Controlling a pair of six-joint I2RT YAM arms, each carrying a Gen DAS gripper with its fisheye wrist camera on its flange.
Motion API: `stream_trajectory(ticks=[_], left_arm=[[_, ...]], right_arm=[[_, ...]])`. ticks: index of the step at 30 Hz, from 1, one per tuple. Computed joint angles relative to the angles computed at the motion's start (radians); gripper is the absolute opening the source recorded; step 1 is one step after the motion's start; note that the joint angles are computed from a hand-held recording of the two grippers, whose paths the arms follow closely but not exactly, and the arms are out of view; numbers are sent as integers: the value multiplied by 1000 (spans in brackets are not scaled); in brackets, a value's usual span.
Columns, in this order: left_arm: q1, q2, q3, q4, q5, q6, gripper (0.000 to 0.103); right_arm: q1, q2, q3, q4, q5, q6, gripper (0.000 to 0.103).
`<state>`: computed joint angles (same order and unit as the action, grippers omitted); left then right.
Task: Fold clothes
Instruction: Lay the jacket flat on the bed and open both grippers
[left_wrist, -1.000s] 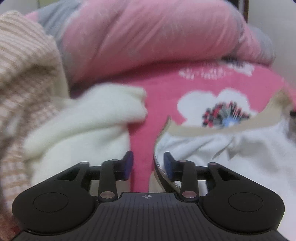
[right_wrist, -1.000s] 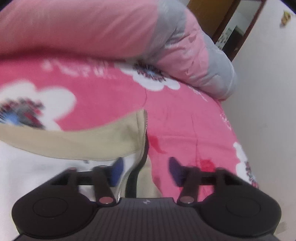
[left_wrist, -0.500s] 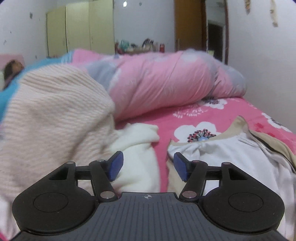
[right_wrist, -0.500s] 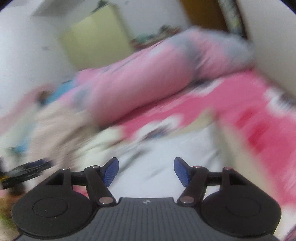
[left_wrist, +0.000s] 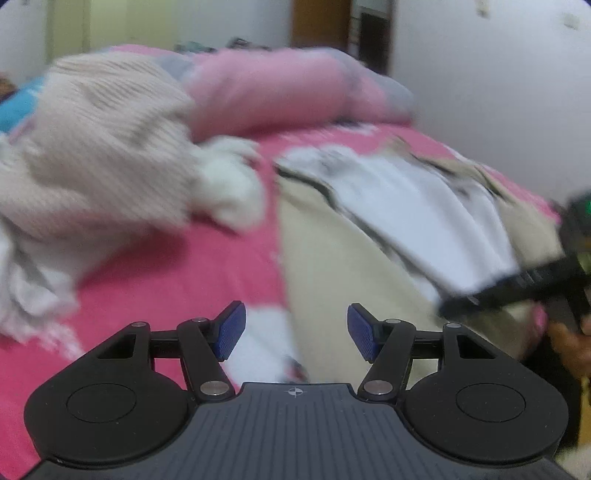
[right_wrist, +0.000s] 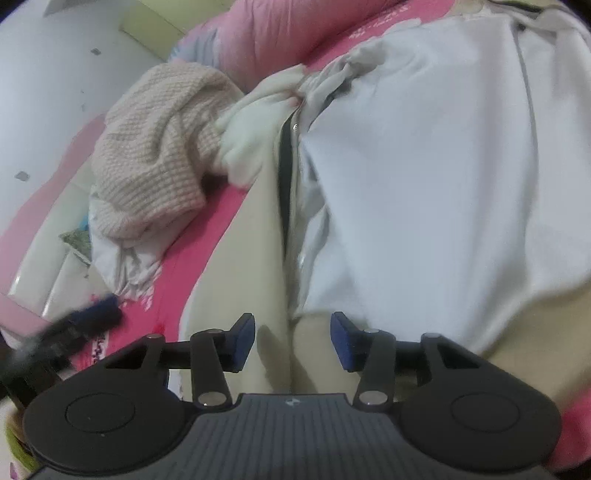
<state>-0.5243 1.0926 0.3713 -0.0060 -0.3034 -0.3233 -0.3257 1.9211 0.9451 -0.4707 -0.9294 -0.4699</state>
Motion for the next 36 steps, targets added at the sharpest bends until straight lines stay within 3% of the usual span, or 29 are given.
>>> stream_trajectory(ticks=[1, 2, 5, 7, 10, 13, 17, 20, 24, 26, 28, 31, 34, 36], left_arm=[[-41, 34, -25, 53, 1, -16, 61], [-77, 74, -46, 112, 2, -36, 61], [-149, 211, -63, 260, 26, -40, 61], [-233, 309, -36, 307, -50, -25, 61], [-316, 390, 6, 318, -167, -3, 61], [-337, 371, -23, 356, -224, -25, 63], [-313, 286, -64, 302, -268, -113, 63], [-295, 129, -124, 214, -319, -192, 64], [-313, -67, -171, 18, -488, -271, 78], [-292, -133, -178, -74, -506, -310, 82], [-264, -179, -185, -138, -508, -340, 82], [-234, -187, -209, -114, -481, -331, 82], [-195, -189, -234, -71, -443, -308, 82], [-137, -139, -244, 36, -381, -246, 82]], right_arm=[[-9, -33, -38, 17, -9, -17, 42], [-13, -50, -58, 8, -28, -39, 29], [-9, -64, -87, -3, -57, -64, 19], [13, -98, -122, 62, -29, -34, 9], [19, -81, -90, 4, -113, -35, 5], [69, -52, -45, -38, -198, -24, 5], [195, 4, 31, -4, -264, 102, 5], [317, 44, 89, 106, -290, 267, 4], [487, 121, 208, 333, -294, 588, 4], [577, 191, 320, 387, -258, 737, 6], [648, 272, 470, 269, -214, 751, 8], [713, 338, 629, 65, -119, 679, 14], [690, 279, 554, 90, -153, 614, 26], [629, 206, 453, 141, -183, 577, 28]])
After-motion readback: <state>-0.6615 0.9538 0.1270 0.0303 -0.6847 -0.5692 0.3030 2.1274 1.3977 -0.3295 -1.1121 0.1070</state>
